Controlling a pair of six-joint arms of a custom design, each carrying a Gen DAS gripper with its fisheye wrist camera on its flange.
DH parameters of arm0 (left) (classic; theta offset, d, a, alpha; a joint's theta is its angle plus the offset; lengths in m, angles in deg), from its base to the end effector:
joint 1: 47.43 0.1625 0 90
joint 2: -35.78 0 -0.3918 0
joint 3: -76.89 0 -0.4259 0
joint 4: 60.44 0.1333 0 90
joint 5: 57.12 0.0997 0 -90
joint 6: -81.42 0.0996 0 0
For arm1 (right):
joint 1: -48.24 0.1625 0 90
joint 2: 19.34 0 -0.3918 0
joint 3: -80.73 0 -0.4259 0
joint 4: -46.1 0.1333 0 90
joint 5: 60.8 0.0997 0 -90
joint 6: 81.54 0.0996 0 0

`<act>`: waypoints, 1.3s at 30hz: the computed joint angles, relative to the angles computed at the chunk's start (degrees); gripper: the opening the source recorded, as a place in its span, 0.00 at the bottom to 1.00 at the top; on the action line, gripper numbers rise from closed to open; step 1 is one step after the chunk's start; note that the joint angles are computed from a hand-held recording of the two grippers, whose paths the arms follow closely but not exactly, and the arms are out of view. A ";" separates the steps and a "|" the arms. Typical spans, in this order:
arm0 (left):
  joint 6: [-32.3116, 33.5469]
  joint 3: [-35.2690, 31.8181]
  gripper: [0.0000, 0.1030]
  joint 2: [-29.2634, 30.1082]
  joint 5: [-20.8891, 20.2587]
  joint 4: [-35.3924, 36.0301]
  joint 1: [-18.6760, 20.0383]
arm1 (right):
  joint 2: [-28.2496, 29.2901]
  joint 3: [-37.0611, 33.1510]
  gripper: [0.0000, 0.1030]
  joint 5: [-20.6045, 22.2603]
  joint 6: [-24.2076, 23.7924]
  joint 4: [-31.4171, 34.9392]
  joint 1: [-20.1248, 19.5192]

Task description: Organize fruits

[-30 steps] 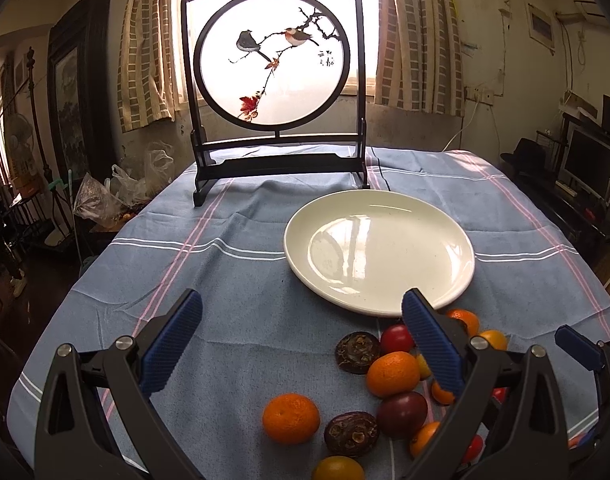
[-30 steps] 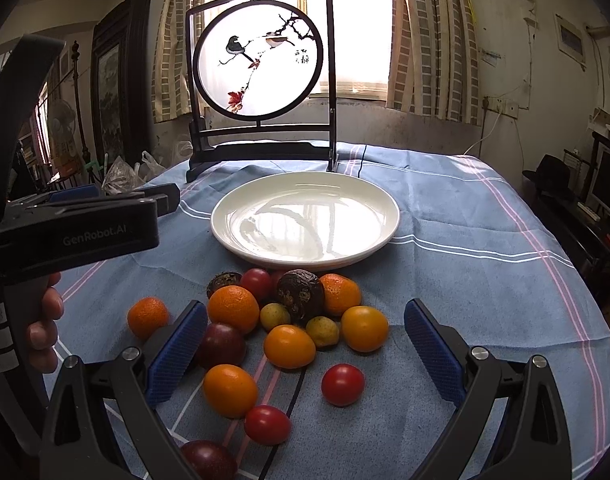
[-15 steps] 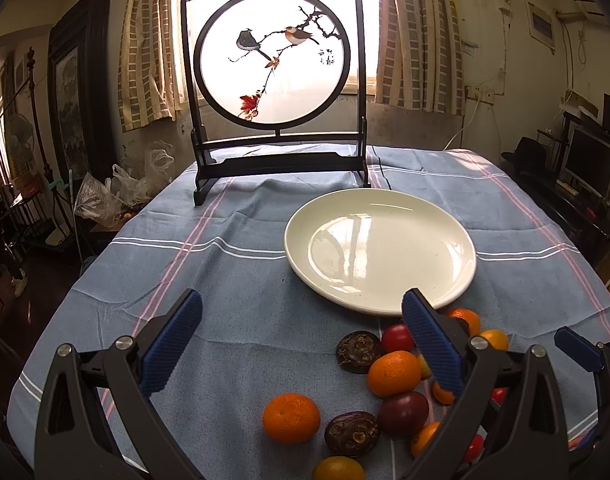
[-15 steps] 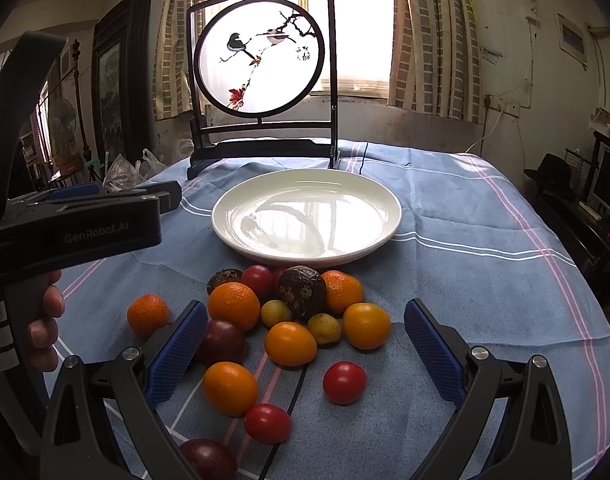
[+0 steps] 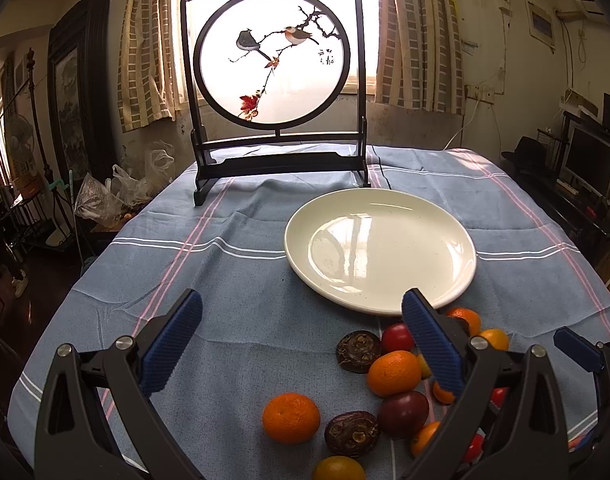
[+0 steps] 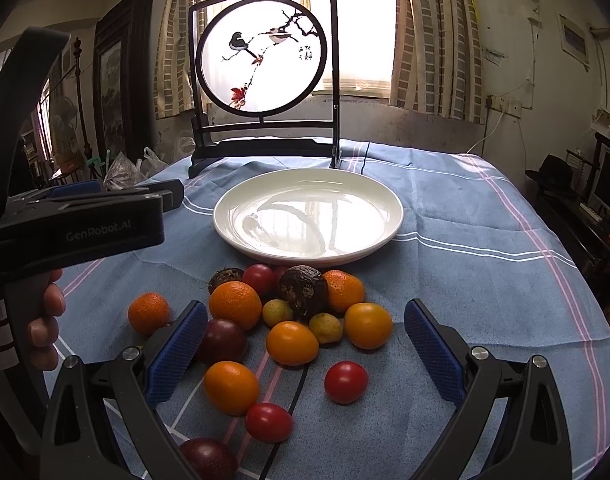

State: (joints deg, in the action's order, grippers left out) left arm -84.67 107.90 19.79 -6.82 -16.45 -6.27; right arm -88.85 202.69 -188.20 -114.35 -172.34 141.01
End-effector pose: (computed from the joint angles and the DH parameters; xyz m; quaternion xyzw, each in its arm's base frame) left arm -0.4290 -0.6366 0.0430 0.3945 0.8211 -0.3379 0.2367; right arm 0.0968 -0.4935 0.2694 0.0401 -0.7711 0.4977 0.3951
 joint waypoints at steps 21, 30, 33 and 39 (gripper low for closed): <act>0.30 0.05 0.95 0.08 0.06 -0.16 0.13 | -0.14 -0.45 0.96 -0.75 -0.03 1.11 0.81; 2.46 4.67 0.95 -2.65 0.42 -3.20 0.24 | -2.28 0.59 0.96 0.18 0.19 4.23 1.30; 3.32 6.50 0.95 -3.77 0.60 -4.25 0.36 | -3.37 1.28 0.96 0.30 0.26 5.40 1.44; 4.25 9.35 0.95 -5.63 0.82 -5.20 0.45 | -5.58 2.88 0.96 1.28 2.38 8.09 1.29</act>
